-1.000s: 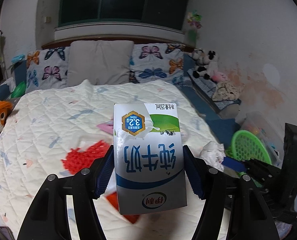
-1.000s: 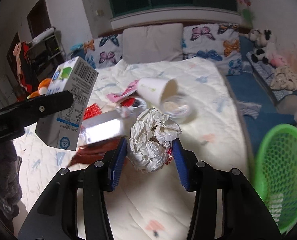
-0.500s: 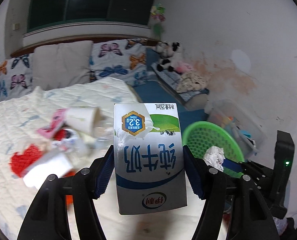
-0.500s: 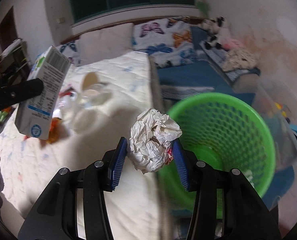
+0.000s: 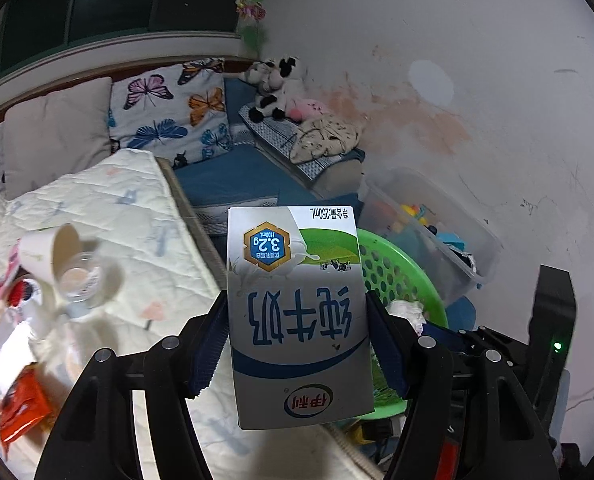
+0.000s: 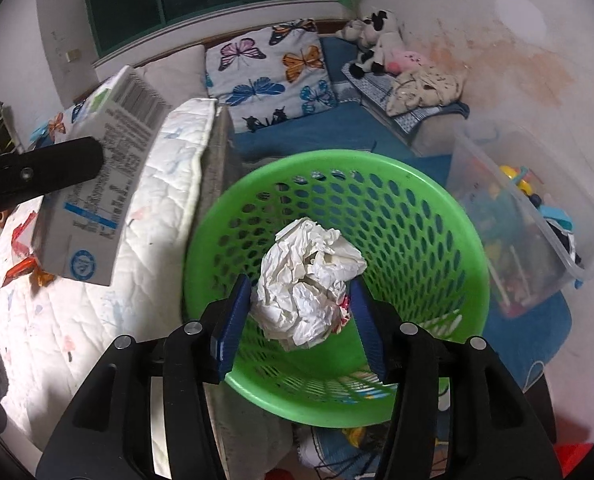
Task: Collect trash
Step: 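Carry the milk carton and tissue to the green basket and release both, then grasp the orange snack wrapper with the left tool while the right tool grasps a clear plastic cup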
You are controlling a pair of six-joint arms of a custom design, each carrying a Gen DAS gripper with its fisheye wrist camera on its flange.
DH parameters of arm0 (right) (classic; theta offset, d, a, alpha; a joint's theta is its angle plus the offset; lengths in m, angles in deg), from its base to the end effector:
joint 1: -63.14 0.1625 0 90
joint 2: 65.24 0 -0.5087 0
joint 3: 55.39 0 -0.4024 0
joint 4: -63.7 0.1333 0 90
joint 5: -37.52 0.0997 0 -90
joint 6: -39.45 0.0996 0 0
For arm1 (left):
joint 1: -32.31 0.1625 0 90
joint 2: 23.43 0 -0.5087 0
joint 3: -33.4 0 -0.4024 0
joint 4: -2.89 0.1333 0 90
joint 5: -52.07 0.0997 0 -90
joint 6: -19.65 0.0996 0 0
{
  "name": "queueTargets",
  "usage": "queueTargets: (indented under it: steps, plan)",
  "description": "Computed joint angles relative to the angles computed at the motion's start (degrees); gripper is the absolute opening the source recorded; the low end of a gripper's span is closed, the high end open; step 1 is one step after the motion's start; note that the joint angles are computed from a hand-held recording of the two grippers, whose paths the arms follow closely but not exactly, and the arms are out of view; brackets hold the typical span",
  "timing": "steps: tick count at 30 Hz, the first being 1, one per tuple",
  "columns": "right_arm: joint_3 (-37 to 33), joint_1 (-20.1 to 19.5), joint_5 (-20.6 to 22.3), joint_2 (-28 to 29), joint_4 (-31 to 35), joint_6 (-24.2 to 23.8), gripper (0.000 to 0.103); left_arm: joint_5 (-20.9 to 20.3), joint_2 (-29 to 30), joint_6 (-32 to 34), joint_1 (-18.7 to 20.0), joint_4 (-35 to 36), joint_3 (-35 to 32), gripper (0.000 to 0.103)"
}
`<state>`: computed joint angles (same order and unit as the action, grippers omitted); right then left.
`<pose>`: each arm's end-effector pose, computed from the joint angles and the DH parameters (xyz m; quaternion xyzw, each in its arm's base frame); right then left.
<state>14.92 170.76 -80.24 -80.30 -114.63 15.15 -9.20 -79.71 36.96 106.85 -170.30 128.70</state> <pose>0.3408 -0.7859 -0.0554 0.2691 -0.8935 0.2625 0.2457 -0.0193 -0.7494 0.3391 0.1637 0.8875 -0.3605 0.2357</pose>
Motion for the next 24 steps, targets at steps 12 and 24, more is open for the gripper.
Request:
queueTargets:
  steps: [12, 24]
  plan:
    - [2.4, -0.9, -0.5, -1.6, -2.3, 1.5, 0.061, -2.6, 4.6, -2.8, 0.7, 4.6, -4.1, 0.064]
    - [4.2, -1.0, -0.2, -2.5, -3.9, 2.1, 0.062, -4.0, 4.2, -2.3, 0.5, 2.9, -2.1, 0.074]
